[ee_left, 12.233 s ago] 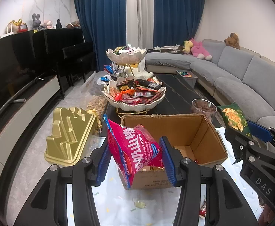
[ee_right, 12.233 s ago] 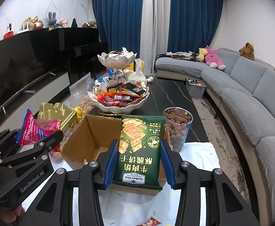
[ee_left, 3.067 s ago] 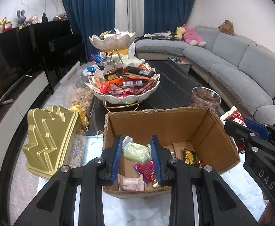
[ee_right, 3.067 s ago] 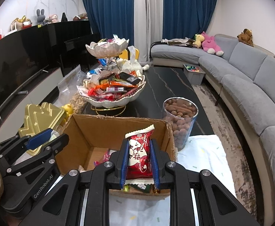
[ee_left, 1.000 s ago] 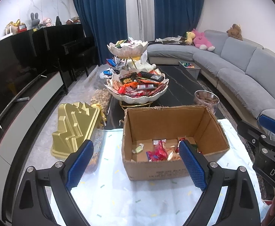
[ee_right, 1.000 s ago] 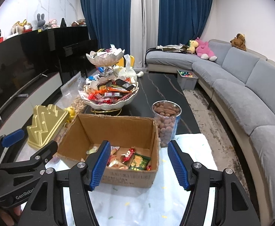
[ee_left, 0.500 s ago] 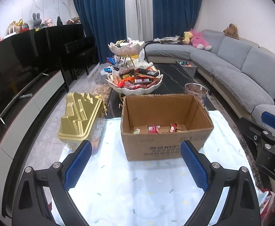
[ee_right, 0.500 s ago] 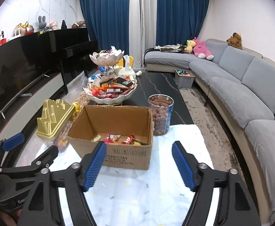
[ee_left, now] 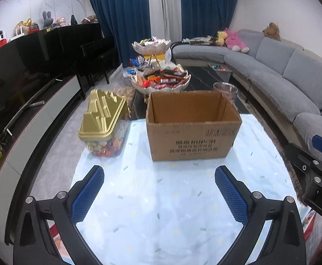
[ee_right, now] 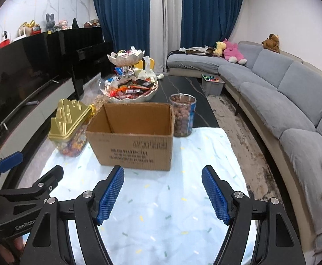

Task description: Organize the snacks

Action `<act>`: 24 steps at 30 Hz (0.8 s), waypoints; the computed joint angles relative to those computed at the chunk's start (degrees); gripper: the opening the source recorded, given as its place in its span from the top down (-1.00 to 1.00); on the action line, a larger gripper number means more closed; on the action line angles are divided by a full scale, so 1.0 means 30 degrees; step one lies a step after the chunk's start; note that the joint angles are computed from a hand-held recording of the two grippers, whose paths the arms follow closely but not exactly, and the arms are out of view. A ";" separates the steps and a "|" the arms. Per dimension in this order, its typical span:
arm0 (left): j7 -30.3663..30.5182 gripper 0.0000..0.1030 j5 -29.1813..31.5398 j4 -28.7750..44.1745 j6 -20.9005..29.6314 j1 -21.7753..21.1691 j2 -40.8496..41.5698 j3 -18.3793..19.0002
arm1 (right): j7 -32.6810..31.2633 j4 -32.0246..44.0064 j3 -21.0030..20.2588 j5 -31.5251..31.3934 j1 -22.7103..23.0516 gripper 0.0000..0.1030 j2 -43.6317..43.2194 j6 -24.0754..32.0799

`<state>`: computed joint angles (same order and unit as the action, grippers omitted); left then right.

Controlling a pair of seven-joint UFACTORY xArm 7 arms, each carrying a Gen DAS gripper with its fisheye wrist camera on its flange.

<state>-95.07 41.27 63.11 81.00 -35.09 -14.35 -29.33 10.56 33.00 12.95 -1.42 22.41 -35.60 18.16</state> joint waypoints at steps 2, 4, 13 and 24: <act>-0.0145 -0.98 -0.0150 0.0226 0.0527 -0.0179 0.0176 -0.0284 | -0.0009 -0.0490 -0.0100 0.0074 0.0150 -0.43 -0.0715 0.0280; -0.0285 -0.98 -0.0378 0.0309 0.0773 -0.0452 0.0210 -0.0424 | 0.0071 -0.0876 -0.0189 0.0221 0.0247 -0.43 -0.1334 0.0584; -0.2019 -0.98 -0.1154 0.0498 0.1801 -0.1626 0.0480 -0.1176 | 0.0172 -0.2493 -0.0154 0.0266 0.0496 -0.53 -0.4970 0.2367; -0.4098 -0.98 -0.1061 0.1661 0.3551 -0.3691 0.1728 -0.1715 | -0.0385 -0.3628 -0.0726 0.1001 0.1203 -0.53 -0.8463 0.4785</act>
